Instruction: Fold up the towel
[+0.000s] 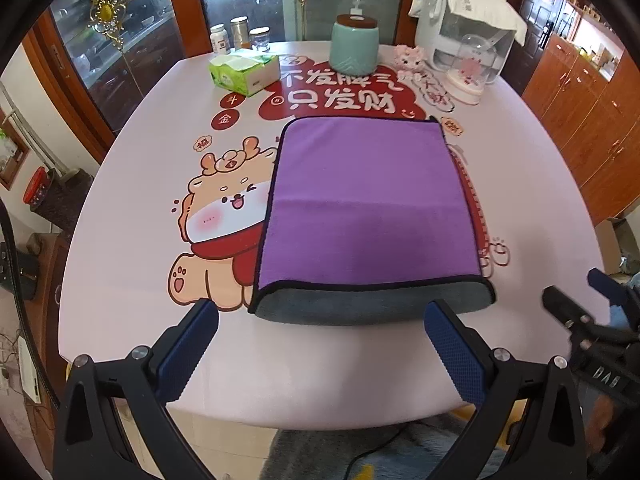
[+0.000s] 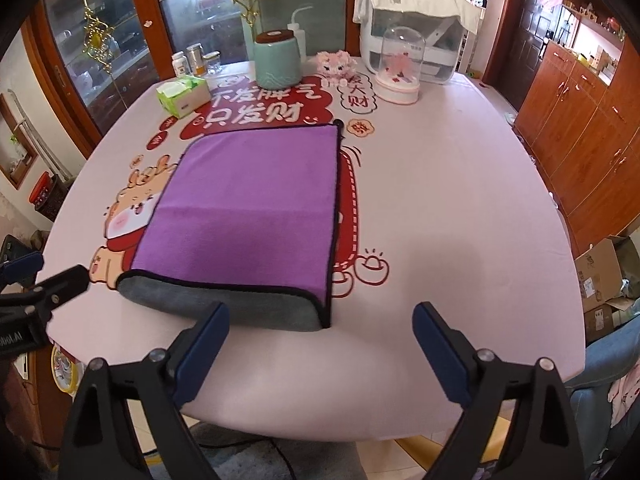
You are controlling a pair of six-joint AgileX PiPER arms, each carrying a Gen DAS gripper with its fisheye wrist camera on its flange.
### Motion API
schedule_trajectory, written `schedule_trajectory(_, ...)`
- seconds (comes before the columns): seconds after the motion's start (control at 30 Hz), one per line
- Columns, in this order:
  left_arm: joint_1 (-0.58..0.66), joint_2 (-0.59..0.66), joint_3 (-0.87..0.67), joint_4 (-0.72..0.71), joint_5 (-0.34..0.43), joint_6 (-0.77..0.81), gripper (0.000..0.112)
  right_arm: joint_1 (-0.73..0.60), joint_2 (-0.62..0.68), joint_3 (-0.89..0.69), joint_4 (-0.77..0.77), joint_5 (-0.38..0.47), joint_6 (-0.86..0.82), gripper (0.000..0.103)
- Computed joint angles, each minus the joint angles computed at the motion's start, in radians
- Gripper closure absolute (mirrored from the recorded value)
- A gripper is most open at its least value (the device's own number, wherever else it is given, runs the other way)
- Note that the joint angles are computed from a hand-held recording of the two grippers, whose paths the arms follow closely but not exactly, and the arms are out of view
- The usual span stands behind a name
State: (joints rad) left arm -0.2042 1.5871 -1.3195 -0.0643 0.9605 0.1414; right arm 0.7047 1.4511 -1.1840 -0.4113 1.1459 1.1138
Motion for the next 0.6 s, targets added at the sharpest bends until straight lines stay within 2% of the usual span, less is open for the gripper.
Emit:
schedule_trajectory(0.2,0.027,0.042,0.026,0.022,-0.057,0.021,0.010,-0.113,-0.038,0.128,0.061,-0.135,-0.144,0.014)
schedule_trajectory(0.4,0.116,0.072,0.076,-0.096,-0.087,0.173,0.012,-0.229,-0.059,0.240,0.189,-0.280,-0.327,0.022)
schedule_trajectory(0.6,0.182,0.073,0.126,-0.168,-0.108,0.285,0.016,-0.261,-0.058,0.303,0.259,-0.375,-0.424,0.026)
